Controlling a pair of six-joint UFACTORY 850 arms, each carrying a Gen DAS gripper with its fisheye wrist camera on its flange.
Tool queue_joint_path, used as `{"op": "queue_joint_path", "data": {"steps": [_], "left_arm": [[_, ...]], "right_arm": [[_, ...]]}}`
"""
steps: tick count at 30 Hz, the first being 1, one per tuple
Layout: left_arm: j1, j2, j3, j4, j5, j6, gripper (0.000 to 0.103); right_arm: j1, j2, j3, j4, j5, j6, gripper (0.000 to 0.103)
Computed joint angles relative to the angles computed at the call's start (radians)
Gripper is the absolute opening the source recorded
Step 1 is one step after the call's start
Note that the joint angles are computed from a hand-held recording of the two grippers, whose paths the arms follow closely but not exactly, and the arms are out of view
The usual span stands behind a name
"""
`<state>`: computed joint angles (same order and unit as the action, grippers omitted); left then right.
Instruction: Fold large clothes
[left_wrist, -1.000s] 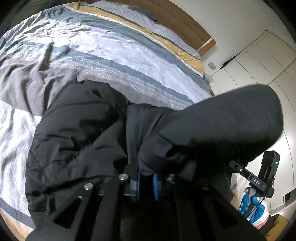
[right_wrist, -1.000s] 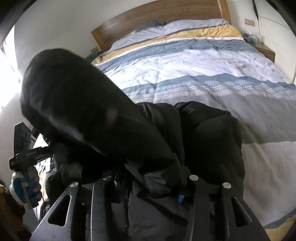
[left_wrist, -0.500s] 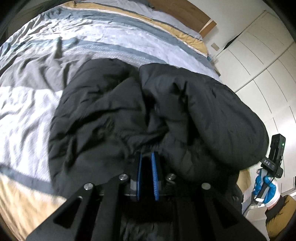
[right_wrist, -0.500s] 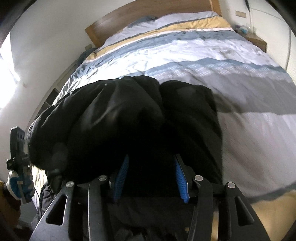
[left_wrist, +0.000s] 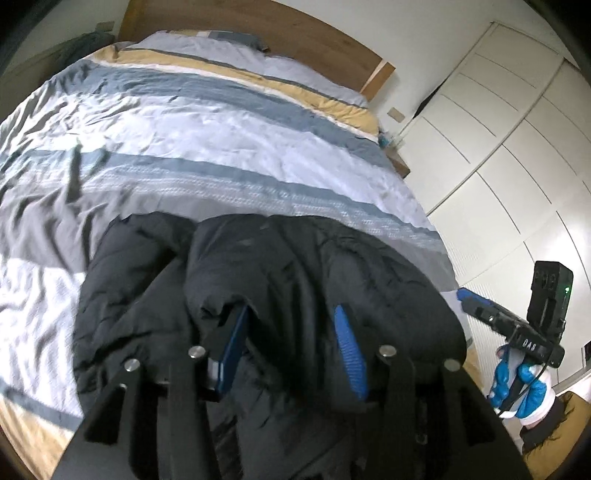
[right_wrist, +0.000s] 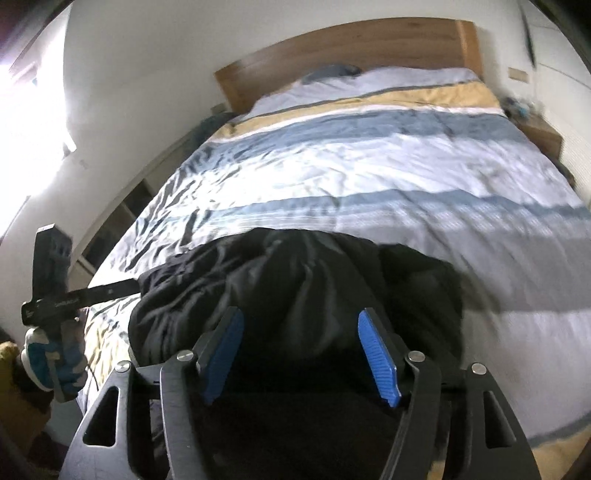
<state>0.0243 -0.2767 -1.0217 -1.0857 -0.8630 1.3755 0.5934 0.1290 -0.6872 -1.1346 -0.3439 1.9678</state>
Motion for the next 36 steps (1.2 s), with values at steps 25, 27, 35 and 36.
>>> {"op": "queue_joint_path", "data": {"steps": [25, 27, 35, 36], "left_arm": [[-0.038, 0.086, 0.030, -0.078, 0.028, 0.112, 0.047], [-0.076, 0.078, 0.037, -0.071, 0.065, 0.120, 0.047], [-0.127, -0.002, 0.107, -0.037, 0.213, 0.167, 0.047], [-0.125, -0.009, 0.118, -0.045, 0.228, 0.190, 0.047]], "right_arm": [[-0.050, -0.098, -0.089, -0.078, 0.096, -0.056, 0.067], [-0.050, -0.107, -0.095, -0.073, 0.102, -0.068, 0.072], [-0.046, -0.154, -0.072, 0.043, 0.109, -0.205, 0.075], [-0.047, -0.161, -0.062, 0.068, 0.112, -0.225, 0.075]]}}
